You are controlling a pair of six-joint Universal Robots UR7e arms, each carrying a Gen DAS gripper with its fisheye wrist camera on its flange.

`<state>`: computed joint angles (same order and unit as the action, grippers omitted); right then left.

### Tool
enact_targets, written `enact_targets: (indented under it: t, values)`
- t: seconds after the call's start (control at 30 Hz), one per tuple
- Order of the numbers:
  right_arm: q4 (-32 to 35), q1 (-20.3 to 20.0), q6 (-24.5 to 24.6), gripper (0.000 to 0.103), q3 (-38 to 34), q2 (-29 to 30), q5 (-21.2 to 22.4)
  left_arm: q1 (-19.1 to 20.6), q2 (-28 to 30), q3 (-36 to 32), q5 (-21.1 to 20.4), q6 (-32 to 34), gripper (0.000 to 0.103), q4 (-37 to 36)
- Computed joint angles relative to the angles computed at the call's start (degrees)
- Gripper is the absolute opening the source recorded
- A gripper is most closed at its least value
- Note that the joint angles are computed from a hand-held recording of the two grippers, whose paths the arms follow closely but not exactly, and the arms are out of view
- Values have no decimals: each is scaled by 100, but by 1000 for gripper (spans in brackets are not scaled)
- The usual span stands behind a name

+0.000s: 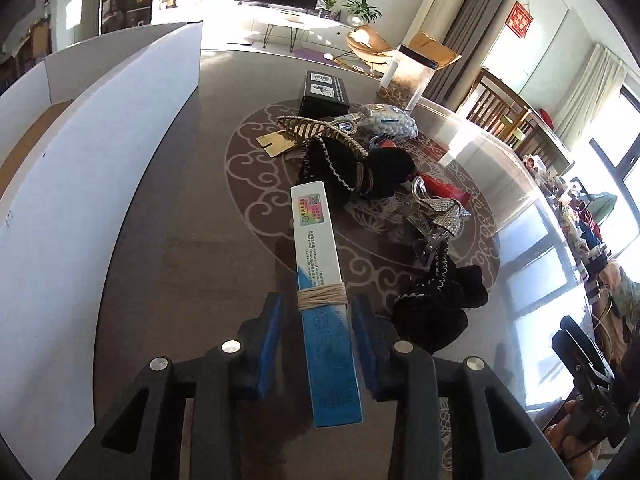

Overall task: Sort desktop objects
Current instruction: 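Close the left gripper on the string-tied blue-and-white ointment box, then lift the ointment box with the left gripper while the right gripper grasps the black velvet pouch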

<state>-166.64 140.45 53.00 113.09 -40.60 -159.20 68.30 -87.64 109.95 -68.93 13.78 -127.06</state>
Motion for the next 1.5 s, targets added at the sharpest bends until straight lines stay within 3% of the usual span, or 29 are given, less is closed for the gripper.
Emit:
enact_targets:
  t: [0.07,0.33,0.5,0.6,0.73,0.83,0.87,1.4,1.5]
  values:
    - [188,12,60,103,-37,4,-30,29,58,-17,164,19,48,-53]
    - [663,46,302,103,-62,-30,-121,-76,36,202,573,356,48,-330]
    - [698,38,292,103,-81,-21,-87,-229,77,524,1211,713,70,-1065]
    - [630,45,212,103,-101,2,-103,-118,219,398,1133,666,71,-947]
    - [565,37,153,103,-99,6,-70,-177,320,579,1361,1130,80,-1465]
    - [511,19,108,103,-98,14,-30,-80,380,552,1286,1072,93,-1604]
    - [500,17,97,103,-100,14,-22,-66,398,588,1345,1089,103,-1727]
    - [829,-113,-17,103,-251,142,310,-54,341,670,1311,1092,103,-1871]
    - [510,-104,-377,103,-345,264,324,-55,329,675,1305,1081,103,-1872]
